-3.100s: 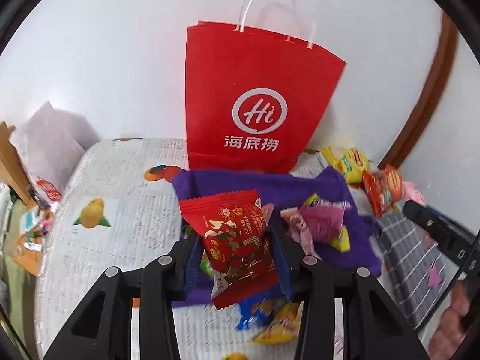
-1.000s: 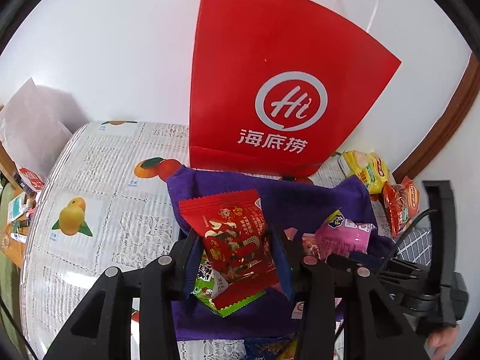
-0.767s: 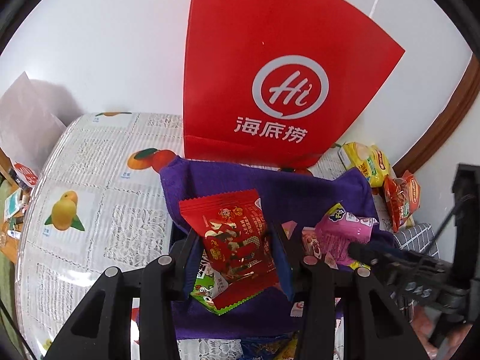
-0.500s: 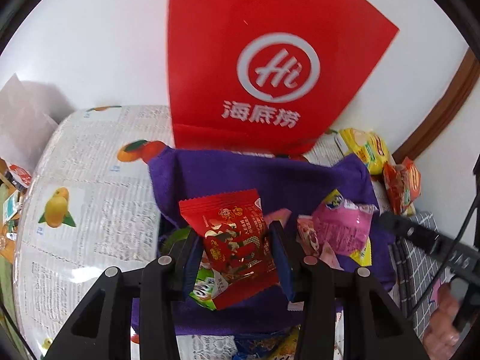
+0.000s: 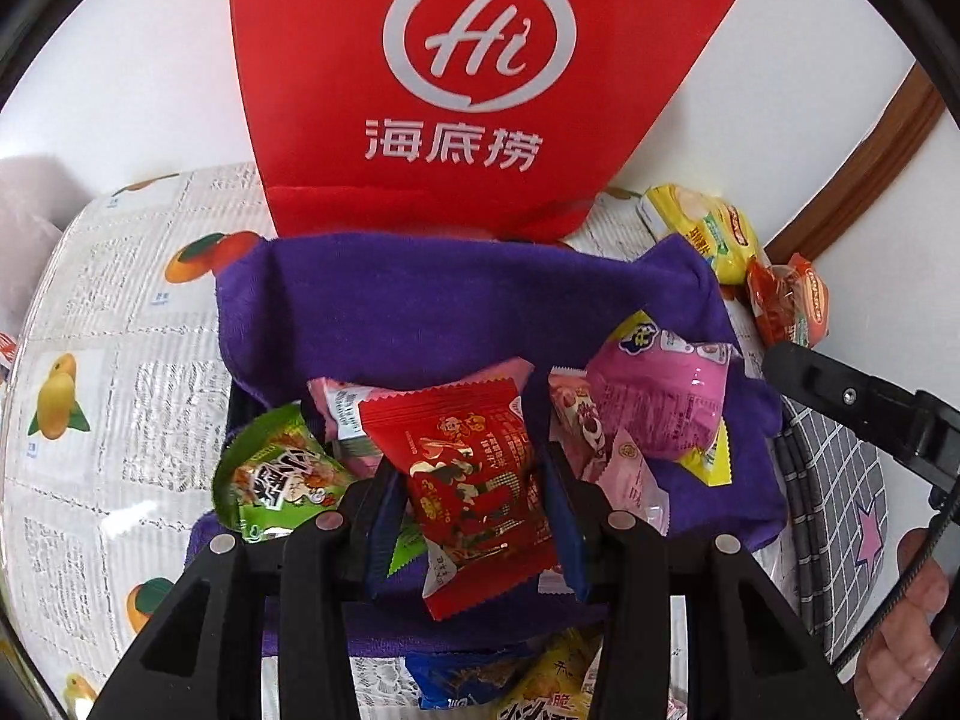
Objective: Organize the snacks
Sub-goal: 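Open the left gripper to drop the red packet onto the towel, then move the right gripper to the heap and grasp the white-pink packet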
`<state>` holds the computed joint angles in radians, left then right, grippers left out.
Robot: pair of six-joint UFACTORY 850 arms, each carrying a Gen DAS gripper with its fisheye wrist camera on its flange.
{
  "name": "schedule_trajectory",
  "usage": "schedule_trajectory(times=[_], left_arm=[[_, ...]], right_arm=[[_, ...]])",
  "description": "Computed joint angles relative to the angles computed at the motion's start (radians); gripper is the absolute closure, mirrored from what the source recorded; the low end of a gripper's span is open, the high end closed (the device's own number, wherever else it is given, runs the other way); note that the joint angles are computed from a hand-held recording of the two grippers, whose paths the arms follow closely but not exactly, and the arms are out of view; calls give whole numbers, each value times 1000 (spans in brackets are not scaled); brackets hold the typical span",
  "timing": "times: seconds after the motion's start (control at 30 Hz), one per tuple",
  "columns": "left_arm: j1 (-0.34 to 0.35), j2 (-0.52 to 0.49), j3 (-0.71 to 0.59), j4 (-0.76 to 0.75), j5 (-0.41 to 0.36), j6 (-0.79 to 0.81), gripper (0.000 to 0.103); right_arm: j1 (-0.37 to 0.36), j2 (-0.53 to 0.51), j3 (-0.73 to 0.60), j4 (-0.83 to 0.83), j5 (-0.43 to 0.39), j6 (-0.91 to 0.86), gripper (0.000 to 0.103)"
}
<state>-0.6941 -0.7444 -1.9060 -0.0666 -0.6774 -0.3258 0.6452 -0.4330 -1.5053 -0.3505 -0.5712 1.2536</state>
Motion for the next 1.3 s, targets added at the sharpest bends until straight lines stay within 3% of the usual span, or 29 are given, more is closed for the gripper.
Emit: schedule_trajectory(times=[0.4, 0.53, 0.87, 1.3], left_arm=[[20, -14, -16, -101, -22, 61, 60], [25, 7, 7, -98, 8, 56, 51], [49, 50, 45, -119, 43, 40, 51], [54, 117, 108, -103, 86, 16, 51]], right_arm=[[8, -4, -9, -31, -20, 15, 48], [9, -6, -11, -30, -22, 17, 48], [30, -4, -27, -85, -45, 53, 48], [141, 24, 73, -178, -54, 141, 49]])
